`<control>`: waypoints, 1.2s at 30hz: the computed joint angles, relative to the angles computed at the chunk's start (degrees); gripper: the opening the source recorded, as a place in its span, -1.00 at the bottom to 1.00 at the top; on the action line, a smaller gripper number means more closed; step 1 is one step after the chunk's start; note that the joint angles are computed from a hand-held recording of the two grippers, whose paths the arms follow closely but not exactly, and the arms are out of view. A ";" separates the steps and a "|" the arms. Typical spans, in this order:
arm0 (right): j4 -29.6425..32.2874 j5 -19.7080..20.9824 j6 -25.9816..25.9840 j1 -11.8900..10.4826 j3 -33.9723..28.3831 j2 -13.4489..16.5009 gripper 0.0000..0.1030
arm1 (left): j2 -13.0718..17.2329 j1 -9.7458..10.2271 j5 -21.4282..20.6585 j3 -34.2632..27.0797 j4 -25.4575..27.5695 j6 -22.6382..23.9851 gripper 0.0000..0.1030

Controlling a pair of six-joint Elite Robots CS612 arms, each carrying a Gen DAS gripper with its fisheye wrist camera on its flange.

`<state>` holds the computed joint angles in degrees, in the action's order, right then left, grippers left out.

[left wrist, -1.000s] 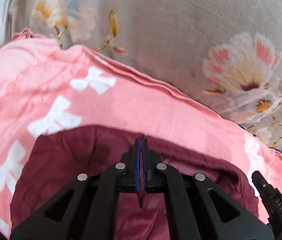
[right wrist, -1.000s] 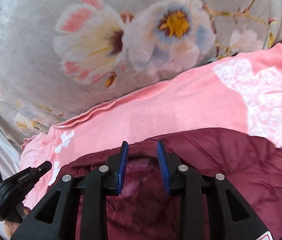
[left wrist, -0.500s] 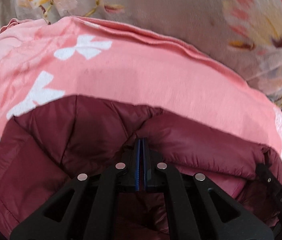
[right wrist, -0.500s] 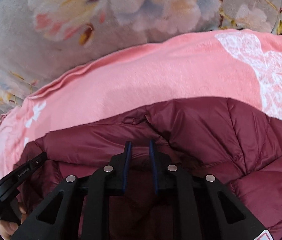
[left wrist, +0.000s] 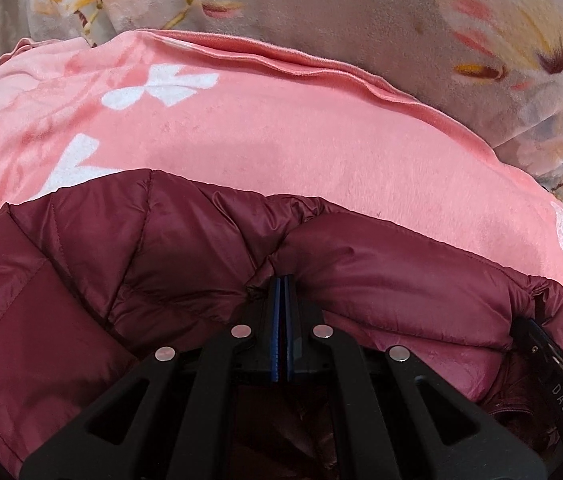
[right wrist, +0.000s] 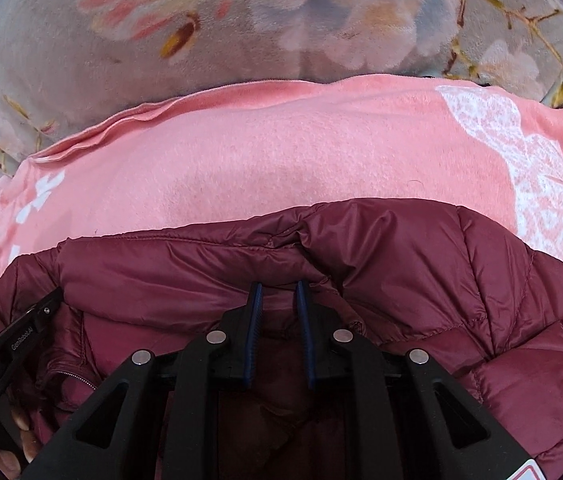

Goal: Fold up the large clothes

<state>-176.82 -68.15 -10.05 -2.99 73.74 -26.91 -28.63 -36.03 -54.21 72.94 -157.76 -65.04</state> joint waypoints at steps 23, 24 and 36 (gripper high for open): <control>-0.82 -0.30 -0.05 -0.05 0.01 0.11 -0.72 | 0.19 -0.02 0.67 -0.25 0.92 0.43 -0.98; -0.95 0.97 0.59 -0.37 0.04 0.15 -0.72 | 0.21 0.00 0.69 -0.33 1.01 0.36 -0.98; -26.51 13.37 -3.44 -9.76 25.78 -11.49 -0.43 | -10.57 -5.48 8.67 19.59 -13.20 -3.12 -0.12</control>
<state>-203.33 -54.78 -13.49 -12.75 99.52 -38.40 -39.20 -41.51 -45.55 92.53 -170.96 -68.17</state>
